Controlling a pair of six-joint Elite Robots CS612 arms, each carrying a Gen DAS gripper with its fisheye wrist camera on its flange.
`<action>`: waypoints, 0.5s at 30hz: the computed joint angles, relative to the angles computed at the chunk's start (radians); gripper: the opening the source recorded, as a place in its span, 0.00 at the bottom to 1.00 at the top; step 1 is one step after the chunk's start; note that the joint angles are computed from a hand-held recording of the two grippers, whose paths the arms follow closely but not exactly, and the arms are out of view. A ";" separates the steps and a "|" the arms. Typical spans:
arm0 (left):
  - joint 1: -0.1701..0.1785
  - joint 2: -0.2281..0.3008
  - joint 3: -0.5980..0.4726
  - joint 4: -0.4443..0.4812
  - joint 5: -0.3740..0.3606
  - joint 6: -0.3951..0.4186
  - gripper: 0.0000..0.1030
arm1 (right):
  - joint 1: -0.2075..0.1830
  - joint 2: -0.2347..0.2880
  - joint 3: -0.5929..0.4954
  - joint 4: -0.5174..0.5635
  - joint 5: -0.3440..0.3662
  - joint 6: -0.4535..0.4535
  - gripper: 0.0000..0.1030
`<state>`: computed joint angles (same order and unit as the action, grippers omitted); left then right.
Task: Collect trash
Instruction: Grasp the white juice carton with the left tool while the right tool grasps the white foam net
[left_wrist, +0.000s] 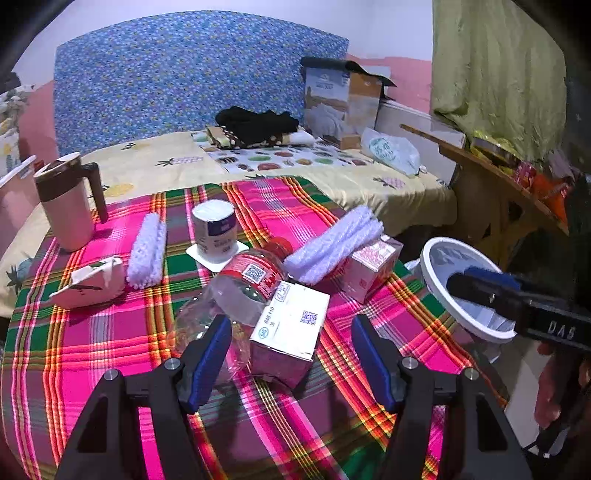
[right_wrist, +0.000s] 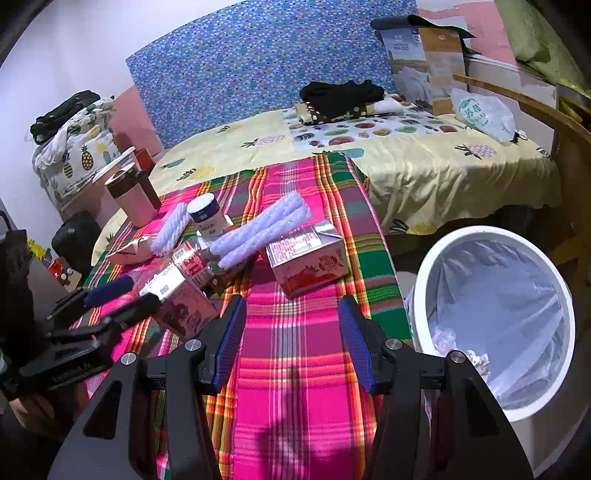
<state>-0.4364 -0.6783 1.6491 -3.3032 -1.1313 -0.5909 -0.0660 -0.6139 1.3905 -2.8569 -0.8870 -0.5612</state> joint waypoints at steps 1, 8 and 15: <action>0.000 0.003 -0.004 0.005 -0.003 0.005 0.65 | 0.000 0.001 -0.002 0.001 0.001 0.001 0.52; 0.009 0.020 -0.024 0.027 -0.031 0.011 0.60 | 0.009 0.017 -0.031 0.028 -0.007 0.005 0.52; 0.012 0.019 -0.021 0.019 -0.037 0.001 0.43 | 0.018 0.026 -0.053 0.047 -0.016 -0.001 0.52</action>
